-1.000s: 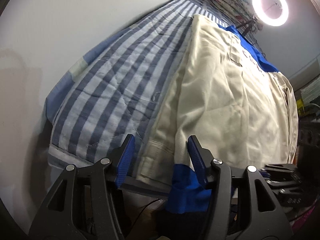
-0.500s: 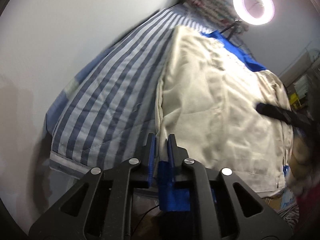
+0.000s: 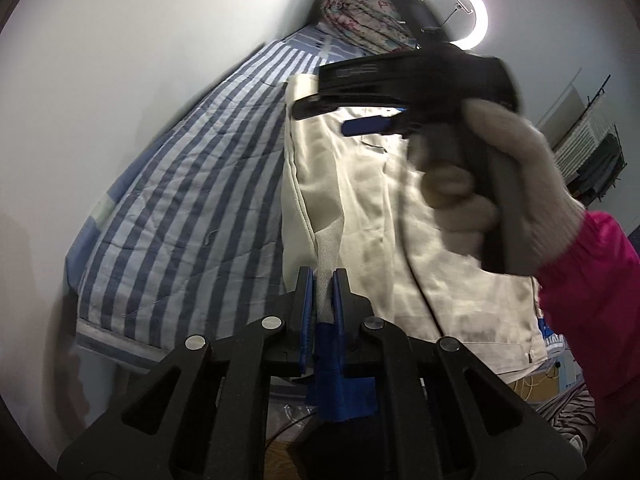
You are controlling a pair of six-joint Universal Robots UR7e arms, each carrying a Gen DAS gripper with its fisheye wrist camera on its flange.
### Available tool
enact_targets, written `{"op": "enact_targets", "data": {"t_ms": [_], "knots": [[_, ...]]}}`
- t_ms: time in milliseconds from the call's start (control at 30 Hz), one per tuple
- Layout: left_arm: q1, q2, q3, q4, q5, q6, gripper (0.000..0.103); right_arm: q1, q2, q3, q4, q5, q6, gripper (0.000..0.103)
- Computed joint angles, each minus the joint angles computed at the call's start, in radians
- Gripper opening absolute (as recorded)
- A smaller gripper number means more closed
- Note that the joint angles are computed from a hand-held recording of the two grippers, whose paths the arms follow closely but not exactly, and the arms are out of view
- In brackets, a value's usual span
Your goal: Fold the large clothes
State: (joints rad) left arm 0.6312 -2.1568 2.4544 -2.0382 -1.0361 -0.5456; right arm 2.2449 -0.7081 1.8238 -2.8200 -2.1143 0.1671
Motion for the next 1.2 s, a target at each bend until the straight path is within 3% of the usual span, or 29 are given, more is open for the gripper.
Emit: {"op": "enact_targets", "data": {"t_ms": [400, 500, 567, 667, 867, 1067, 1200], "knots": [[-0.021, 0.033, 0.013, -0.037, -0.020, 0.017, 0.007, -0.001, 0.092, -0.119, 0.157, -0.133, 0.038, 0.067], [-0.027, 0.035, 0.014, -0.033, -0.015, 0.007, 0.007, -0.005, 0.099, -0.129, 0.197, -0.143, 0.064, 0.051], [-0.032, 0.041, 0.016, -0.035, -0.014, 0.004, 0.007, -0.009, 0.098, -0.124, 0.202, -0.143, 0.072, 0.030], [-0.056, 0.049, 0.019, -0.033, -0.004, 0.003, 0.007, -0.022, 0.095, -0.120, 0.209, -0.145, 0.078, 0.010], [-0.146, 0.065, 0.028, -0.018, 0.009, -0.014, 0.007, -0.043, 0.008, -0.005, 0.041, -0.053, 0.037, 0.005], [-0.254, 0.119, 0.039, -0.024, 0.006, -0.017, 0.005, -0.105, -0.157, 0.196, -0.207, 0.103, -0.008, 0.005], [-0.305, 0.182, 0.049, -0.070, -0.034, 0.003, 0.003, -0.152, -0.266, 0.328, -0.344, 0.172, -0.007, 0.005]]}}
